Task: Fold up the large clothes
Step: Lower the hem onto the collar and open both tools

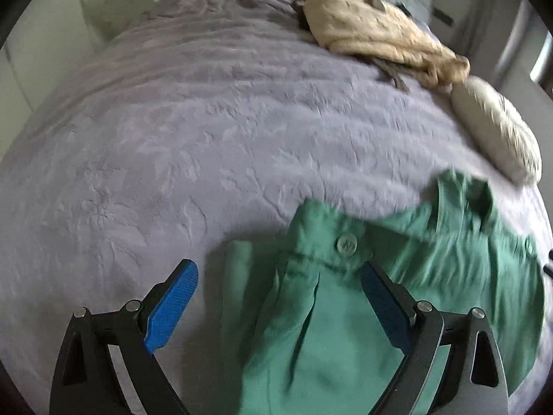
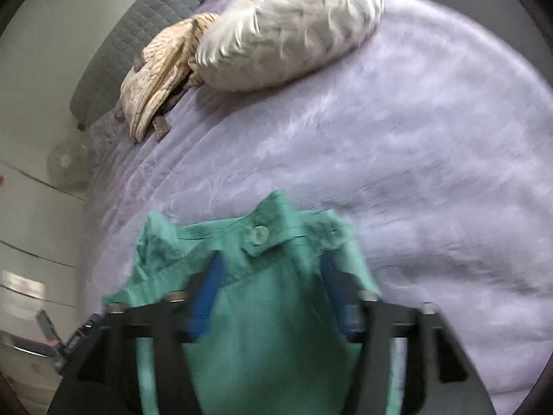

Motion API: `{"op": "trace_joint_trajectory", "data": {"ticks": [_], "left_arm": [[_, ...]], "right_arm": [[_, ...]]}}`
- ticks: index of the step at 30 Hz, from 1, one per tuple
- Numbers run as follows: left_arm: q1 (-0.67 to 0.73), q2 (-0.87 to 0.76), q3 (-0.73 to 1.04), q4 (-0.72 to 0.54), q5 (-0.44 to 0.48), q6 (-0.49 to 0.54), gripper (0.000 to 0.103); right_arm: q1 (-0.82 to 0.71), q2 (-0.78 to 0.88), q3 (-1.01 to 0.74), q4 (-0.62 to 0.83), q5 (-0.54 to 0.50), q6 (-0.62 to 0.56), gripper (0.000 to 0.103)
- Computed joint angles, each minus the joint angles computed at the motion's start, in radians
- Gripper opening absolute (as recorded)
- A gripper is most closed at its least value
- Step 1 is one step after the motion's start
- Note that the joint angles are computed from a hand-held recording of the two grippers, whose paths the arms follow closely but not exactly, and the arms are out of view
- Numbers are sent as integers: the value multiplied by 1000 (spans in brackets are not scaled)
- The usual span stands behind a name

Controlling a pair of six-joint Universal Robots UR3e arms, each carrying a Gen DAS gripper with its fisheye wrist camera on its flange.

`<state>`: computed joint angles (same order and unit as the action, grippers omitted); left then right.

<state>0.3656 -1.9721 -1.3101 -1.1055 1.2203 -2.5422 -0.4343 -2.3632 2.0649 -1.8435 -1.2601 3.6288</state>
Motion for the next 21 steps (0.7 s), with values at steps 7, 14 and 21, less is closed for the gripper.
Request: {"op": "trace_joint_trajectory", "data": {"ticks": [7, 14, 21], "left_arm": [[-4, -23, -5, -100, -5, 10, 8], [40, -2, -51, -61, 36, 65, 8], [82, 109, -156, -40, 44, 98, 29]], "right_arm": [[22, 44, 4, 135, -32, -88, 3], [76, 48, -9, 99, -90, -104, 4], [17, -44, 37, 172, -99, -57, 31]]}}
